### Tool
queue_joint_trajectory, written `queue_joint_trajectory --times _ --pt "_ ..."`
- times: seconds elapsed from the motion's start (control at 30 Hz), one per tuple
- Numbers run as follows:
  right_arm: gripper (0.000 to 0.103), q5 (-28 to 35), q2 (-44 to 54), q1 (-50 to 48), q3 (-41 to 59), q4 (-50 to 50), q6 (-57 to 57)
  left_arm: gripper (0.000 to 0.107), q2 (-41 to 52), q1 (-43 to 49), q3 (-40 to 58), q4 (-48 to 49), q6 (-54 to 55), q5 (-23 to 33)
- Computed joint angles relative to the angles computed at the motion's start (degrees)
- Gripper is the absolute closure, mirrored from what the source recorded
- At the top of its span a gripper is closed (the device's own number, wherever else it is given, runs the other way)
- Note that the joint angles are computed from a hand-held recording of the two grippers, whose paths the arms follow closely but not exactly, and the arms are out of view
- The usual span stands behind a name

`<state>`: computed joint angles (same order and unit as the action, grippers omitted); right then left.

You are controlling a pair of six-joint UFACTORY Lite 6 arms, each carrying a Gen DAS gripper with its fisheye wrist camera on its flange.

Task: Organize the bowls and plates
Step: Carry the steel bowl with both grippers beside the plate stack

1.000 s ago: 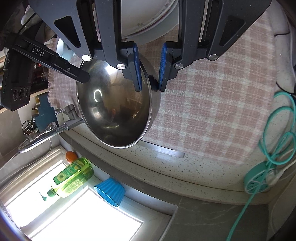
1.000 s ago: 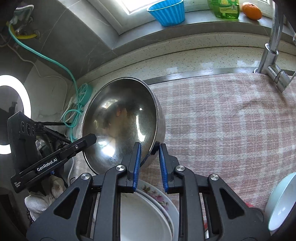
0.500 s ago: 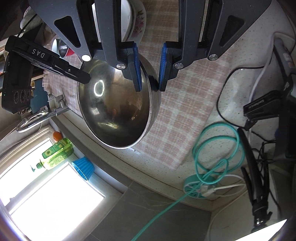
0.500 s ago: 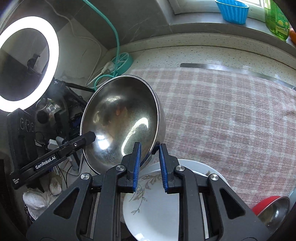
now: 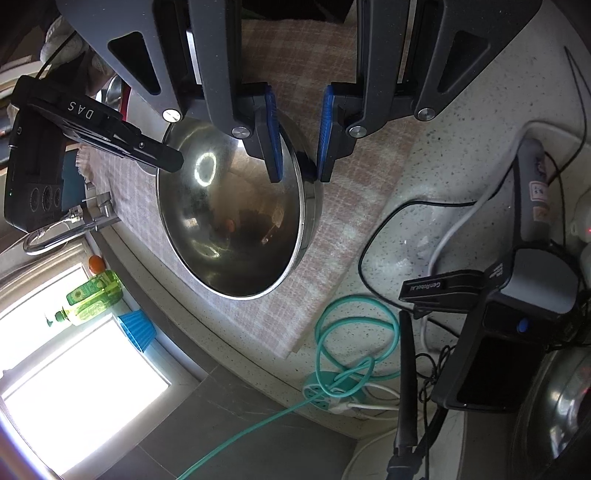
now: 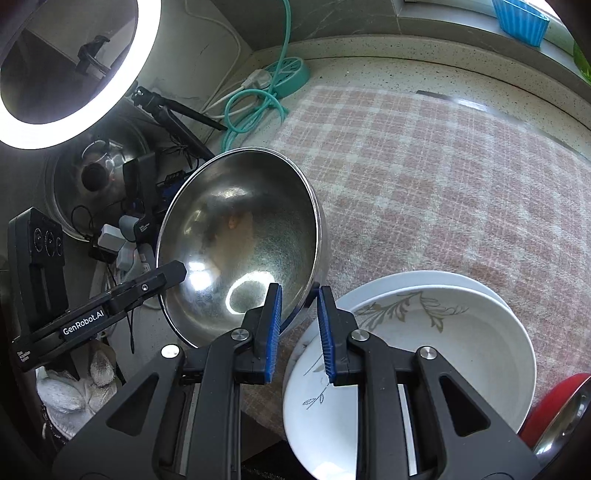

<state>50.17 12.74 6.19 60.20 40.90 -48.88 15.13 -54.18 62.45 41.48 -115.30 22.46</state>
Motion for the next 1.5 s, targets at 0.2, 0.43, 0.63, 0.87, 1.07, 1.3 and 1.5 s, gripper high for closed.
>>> queue_joint_trajectory --times 0.2,0.43,0.63,0.87,1.07,1.3,1.5 --pt "0.082 -1.02 -0.8 1.02 -2.92 -0.24 -0.16 0.09 -1.23 -1.69 -3.08 1.03 -3.71 -0.76" --pt "0.081 -1.3 -1.4 1.23 -4.49 0.52 -1.45 0.09 -1.49 -2.67 -4.51 1.47 -6.05 -0.92" --pt "0.08 -3.3 -2.3 3.47 -5.8 -0.15 -0.97 0.09 -2.14 -3.59 -5.24 2.17 -7.79 0.71" --pt "0.08 -6.72 -2.62 7.13 -6.64 -0.97 -0.82 0.09 -2.99 -4.16 -6.35 2.43 -8.99 2.5" --pt "0.075 -6.35 -2.77 7.24 -5.97 -1.65 -0.94 0.089 -3.39 -4.52 -6.43 1.45 -8.43 2.39" --pt "0.039 -5.15 -8.89 3.98 -8.37 0.83 -4.82 0.084 -4.01 -5.67 -4.38 1.25 -8.01 6.83" --pt "0.033 -1.4 -14.77 -1.63 -9.08 2.8 -8.87 0.083 -3.63 -6.74 -1.41 1.98 -7.89 10.57"
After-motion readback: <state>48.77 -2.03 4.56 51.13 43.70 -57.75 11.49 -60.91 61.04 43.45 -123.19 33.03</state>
